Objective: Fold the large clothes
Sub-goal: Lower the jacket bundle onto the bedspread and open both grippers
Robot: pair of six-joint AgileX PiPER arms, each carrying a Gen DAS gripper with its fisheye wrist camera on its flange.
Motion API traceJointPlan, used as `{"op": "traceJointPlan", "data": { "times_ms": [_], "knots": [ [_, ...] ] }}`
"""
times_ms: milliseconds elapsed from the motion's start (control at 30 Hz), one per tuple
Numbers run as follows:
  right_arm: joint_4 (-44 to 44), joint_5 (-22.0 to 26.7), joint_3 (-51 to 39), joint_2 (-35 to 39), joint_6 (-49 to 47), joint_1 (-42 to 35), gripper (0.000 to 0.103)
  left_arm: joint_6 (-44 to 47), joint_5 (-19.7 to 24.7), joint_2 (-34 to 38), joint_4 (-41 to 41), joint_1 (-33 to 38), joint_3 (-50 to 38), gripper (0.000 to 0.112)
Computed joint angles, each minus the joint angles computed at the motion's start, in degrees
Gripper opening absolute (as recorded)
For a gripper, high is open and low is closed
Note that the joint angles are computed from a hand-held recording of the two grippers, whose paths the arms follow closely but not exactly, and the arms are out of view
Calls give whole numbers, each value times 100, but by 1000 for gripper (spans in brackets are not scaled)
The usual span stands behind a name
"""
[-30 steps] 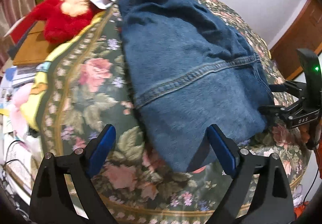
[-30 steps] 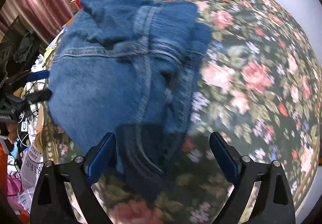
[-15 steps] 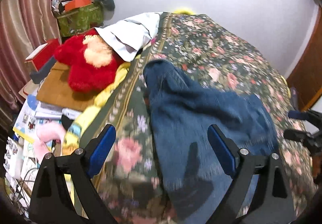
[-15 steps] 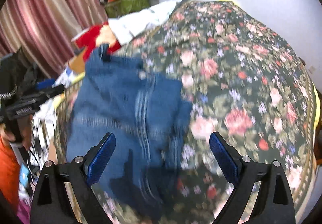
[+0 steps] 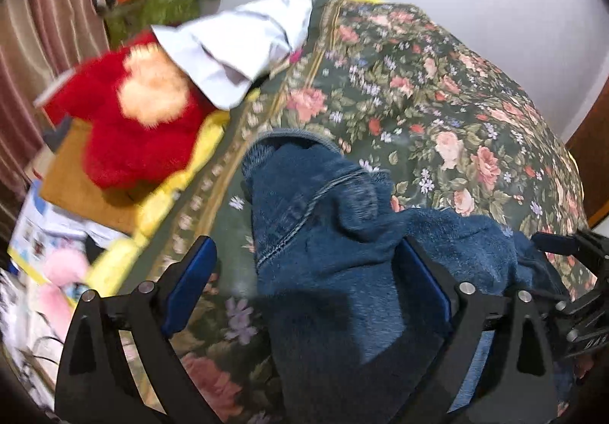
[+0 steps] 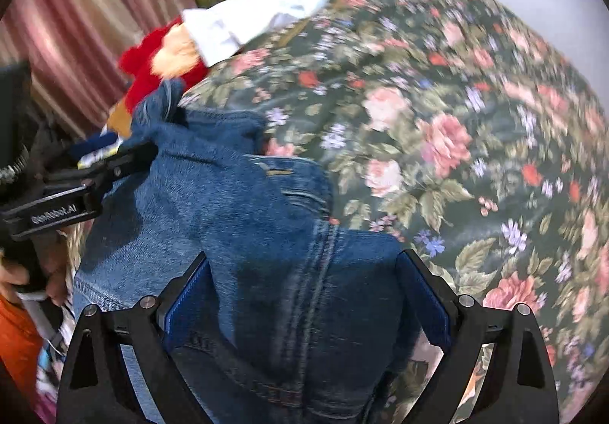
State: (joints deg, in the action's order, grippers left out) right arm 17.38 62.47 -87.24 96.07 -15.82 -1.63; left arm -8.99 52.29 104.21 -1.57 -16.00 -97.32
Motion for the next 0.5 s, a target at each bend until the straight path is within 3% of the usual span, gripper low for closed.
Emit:
{"op": "traceJointPlan", "data": {
  "times_ms": [133,300,400,500],
  "knots": [
    [155,-41,107,113,-223,-480,94,10,-57,190,-21,9,-74,102],
    [828,326,195,171,-631,-1165,94,238,-96,-63,-37,90,125,101],
    [802,325,312,-8,-618,-1144,94,487,124,-290,-264,244,145,97],
    [406,138,410,-403,-381,-846,94,220,322,-576,259,99,203,88]
  ]
}}
